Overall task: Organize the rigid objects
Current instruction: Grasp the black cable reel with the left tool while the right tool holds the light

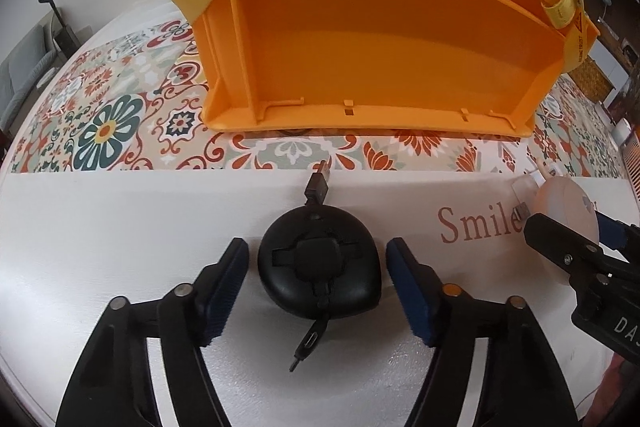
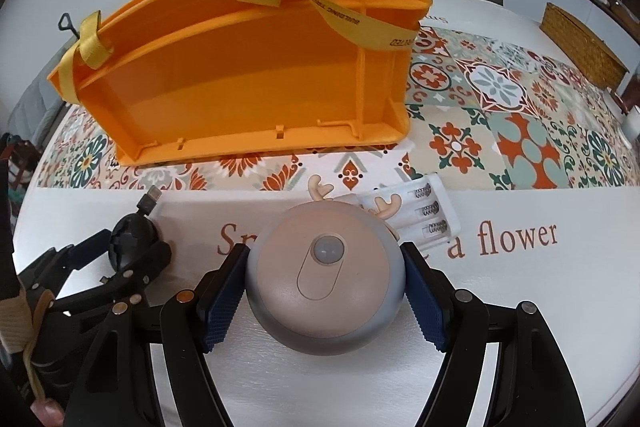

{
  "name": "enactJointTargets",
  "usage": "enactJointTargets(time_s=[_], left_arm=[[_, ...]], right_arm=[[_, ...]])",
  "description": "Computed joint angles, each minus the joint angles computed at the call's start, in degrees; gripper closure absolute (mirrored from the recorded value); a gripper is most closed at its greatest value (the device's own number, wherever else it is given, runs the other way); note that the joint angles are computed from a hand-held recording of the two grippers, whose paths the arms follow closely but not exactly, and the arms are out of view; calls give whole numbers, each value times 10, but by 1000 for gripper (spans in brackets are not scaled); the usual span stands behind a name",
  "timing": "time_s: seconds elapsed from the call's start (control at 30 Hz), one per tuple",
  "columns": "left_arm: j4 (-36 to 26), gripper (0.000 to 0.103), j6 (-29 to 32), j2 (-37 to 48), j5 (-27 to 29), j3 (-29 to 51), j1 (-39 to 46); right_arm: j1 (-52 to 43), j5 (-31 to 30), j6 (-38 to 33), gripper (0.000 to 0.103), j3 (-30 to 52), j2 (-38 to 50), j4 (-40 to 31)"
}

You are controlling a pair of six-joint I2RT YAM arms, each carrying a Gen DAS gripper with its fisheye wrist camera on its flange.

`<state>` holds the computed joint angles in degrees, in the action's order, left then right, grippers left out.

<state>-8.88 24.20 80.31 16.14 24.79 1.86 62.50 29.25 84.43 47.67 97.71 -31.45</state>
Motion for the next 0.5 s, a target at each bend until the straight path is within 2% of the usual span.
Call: enactJointTargets(time_s=[0.17,0.3,0.5], left_arm=[[20,48,0,4,3,-5,-2],[18,48,5,7,9,-4,3],[-17,48,13,-13,24,1,19]], right_arm=[[0,-1,-3,29,-3,0,4],[0,-3,-5,29,-3,-2,7],[4,0,-7,29,4,-9,0]])
